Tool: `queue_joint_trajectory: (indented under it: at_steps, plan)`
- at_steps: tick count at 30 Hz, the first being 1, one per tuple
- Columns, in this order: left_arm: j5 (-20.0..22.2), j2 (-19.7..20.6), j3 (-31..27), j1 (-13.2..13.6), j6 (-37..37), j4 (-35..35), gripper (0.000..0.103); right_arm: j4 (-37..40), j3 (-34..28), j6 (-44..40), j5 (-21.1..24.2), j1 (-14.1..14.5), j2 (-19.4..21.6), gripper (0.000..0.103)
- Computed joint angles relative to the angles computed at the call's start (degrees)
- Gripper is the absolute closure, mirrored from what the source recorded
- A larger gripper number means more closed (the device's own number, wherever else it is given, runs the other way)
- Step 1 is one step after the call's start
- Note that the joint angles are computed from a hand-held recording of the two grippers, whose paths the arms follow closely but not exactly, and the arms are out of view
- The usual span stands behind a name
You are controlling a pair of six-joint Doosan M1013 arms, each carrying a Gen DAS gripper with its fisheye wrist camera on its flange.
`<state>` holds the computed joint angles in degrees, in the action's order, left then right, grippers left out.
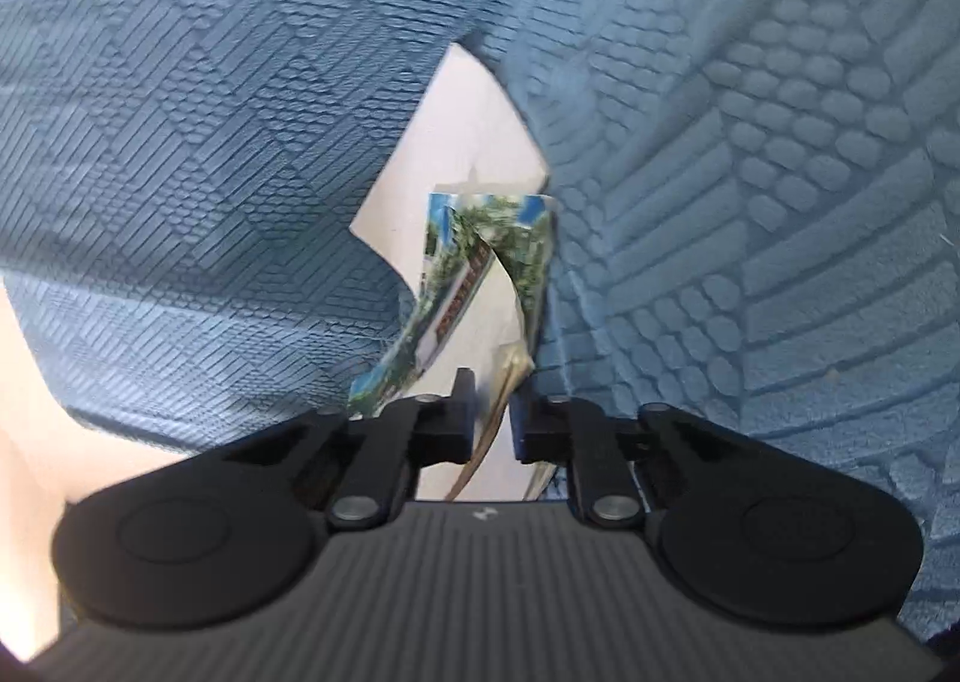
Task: Organize objects
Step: 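Lift the booklet with the postcard off the seat with both grippers, then carry the booklet over and lower it onto the paperback stack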
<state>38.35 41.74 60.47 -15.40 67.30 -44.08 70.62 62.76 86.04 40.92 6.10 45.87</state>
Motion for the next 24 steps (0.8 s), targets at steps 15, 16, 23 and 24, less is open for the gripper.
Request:
queue_joint_trajectory:
  at_steps: [15,16,23,24]
  plan:
    - [2.1,-3.2,0.5,1.0,-0.7,2.5,0.100,-8.8,0.0,-4.6,-1.6,1.9,-4.8,0.094]
    - [2.1,-3.4,0.4,1.1,-0.2,2.2,0.100,-9.3,-0.2,-4.4,-1.7,2.0,-5.0,0.094]
    - [2.8,-5.3,-0.4,1.7,0.0,3.2,0.099,-11.9,-3.0,-1.5,-1.1,2.7,-6.0,0.094]
    - [2.8,-5.7,-0.5,1.7,0.0,3.6,0.099,-12.7,-3.6,-0.6,-0.8,2.8,-6.1,0.094]
